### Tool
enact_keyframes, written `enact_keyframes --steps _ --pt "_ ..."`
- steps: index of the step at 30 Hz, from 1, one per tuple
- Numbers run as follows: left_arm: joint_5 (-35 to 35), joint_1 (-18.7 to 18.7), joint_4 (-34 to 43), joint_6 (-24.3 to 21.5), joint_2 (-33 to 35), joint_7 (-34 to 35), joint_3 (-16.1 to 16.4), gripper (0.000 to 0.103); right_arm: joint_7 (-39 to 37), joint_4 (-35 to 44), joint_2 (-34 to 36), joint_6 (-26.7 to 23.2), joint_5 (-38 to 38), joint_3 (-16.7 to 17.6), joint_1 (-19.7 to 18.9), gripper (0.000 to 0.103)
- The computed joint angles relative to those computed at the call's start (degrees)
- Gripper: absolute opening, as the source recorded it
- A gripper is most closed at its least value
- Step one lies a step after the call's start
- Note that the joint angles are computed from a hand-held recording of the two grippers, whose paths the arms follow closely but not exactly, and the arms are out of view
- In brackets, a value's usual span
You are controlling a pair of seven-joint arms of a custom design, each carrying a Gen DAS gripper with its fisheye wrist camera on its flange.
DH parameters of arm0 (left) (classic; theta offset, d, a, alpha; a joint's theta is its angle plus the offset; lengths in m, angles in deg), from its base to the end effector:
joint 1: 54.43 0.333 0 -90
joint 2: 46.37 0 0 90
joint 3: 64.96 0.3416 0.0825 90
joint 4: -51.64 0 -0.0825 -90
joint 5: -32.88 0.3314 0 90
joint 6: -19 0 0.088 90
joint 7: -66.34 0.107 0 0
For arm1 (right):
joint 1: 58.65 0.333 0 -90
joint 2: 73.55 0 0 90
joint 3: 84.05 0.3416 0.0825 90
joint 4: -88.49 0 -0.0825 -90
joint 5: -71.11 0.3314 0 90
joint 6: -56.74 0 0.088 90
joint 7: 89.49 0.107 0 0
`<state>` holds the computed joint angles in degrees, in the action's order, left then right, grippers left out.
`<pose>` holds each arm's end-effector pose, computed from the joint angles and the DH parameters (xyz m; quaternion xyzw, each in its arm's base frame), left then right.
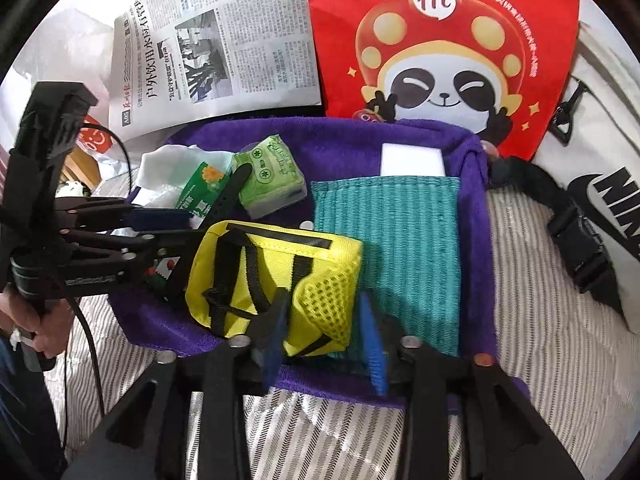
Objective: Organize soft objects
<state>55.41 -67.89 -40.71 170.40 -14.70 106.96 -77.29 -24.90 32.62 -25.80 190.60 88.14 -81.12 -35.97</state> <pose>0.6354 -0.2837 0.4150 -0.7397 0.6219 -0.2308 0.1131 0.7087 0.3253 0.4569 -0.8688 0.3966 -0.0790 0.2857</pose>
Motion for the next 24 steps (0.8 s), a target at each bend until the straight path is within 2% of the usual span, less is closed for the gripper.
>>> enact_keyframes --steps 5,10,12,15,16,20,24 --pt "0.5 -0.5 -1.3 -0.6 -1.7 -1.2 0.2 0.048 0.2 -2.9 -1.6 1.7 0.8 0.2 -0.3 0.048" --pt "2.2 -1.8 -2.4 -2.2 -4.0 -3.8 1.1 0.062 0.5 -8.4 -4.9 4.7 1.7 0.0 -0.5 0.049" --pt "3.0 -2.5 -2.8 -3.5 -5.0 -5.6 1.5 0.065 1.0 -10.5 -6.4 5.3 2.3 0.0 -0.7 0.057" --pt "4.8 -3.6 -3.9 -4.9 -7.1 -8.3 1.7 0.069 1.6 -14.1 -9.0 6.7 2.9 -0.1 -0.8 0.059" --pt "5.6 -4.1 -4.2 -5.6 -7.8 -9.3 1.9 0.074 1.5 -15.1 -9.8 7.1 3.0 0.0 -0.9 0.06" --pt "11.0 -7.0 -5.7 -9.0 -11.0 -15.6 2.7 0.076 2.7 -20.8 -13.7 9.8 1.7 -1.3 0.1 0.079" --pt "15.8 -9.3 -6.7 -13.0 -13.8 -21.9 2.1 0.083 5.5 -26.7 -17.6 13.1 -0.9 -2.9 1.6 0.082"
